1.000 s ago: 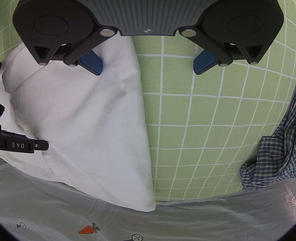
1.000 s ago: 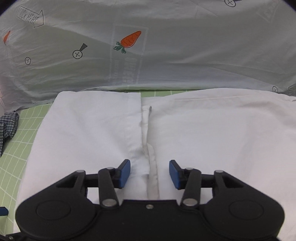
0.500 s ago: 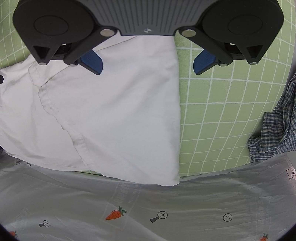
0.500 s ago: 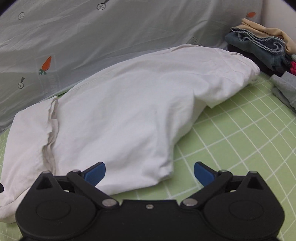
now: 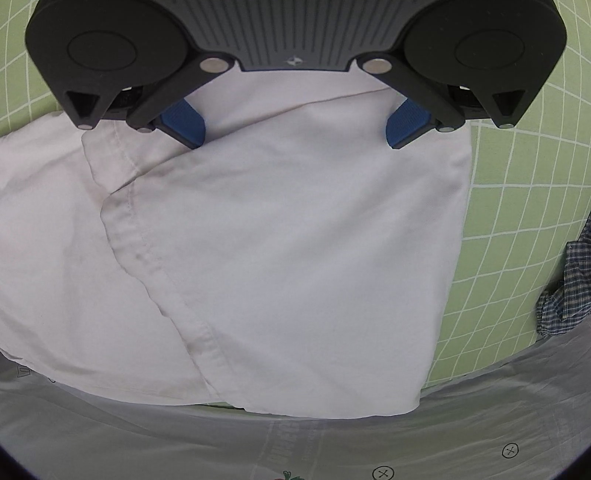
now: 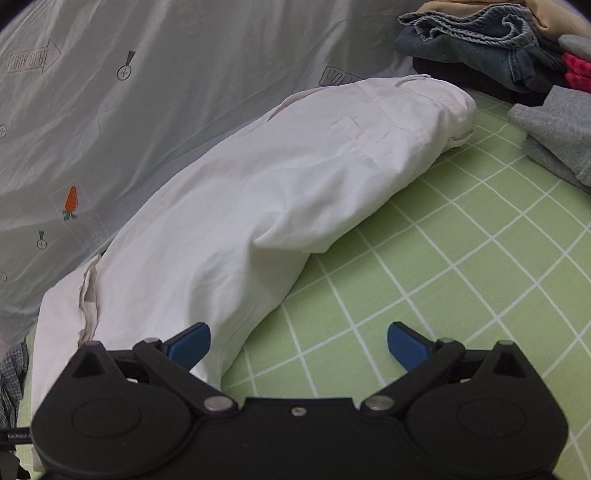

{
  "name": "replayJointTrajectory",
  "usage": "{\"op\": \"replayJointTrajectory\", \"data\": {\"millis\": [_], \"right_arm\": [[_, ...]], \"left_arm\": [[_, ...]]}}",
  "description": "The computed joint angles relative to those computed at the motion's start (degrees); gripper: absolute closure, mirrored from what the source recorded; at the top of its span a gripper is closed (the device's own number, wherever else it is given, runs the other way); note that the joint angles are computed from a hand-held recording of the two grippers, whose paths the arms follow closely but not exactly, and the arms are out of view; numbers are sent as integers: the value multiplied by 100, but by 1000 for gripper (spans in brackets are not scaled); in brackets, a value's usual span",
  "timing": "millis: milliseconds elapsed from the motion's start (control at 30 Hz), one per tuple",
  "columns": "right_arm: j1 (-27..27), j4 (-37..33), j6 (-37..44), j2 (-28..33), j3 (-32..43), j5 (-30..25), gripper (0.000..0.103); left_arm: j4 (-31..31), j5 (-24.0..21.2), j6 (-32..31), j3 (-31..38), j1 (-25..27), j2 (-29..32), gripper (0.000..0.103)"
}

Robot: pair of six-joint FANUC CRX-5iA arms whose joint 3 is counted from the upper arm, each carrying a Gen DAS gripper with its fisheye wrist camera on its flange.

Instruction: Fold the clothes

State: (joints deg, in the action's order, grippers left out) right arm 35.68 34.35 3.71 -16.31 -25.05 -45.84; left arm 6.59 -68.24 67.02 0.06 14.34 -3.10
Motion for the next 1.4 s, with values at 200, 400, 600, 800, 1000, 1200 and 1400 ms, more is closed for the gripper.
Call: {"op": "replayJointTrajectory", "data": {"millis": [200,400,600,800,1000,1200,1400], "right_arm": [[-1013,699,-558,367,-105,741,0],[-1725,1281,-1164,1080,265,1143,0],[-1697,810,-334,1691,1169,286,36],[-1664,1270,-392,1311,883,864,79],[-1166,1863,321,1248,1090,1414,88],[-479,558,1515,1610,1728,1848,90],[81,-1714,3224,2199,2705,840,90]], "left_arm": [[18,-34,-111,76,4,108,0],[32,-18,-137,70,-5,112,0],[-34,-58,21,128,-65,150,0],[-81,-81,154,133,-106,134,0],[-115,-190,254,209,-140,161,0],[-22,24,187,-4,-99,26,0],[58,169,124,-111,-45,-32,0]]}}
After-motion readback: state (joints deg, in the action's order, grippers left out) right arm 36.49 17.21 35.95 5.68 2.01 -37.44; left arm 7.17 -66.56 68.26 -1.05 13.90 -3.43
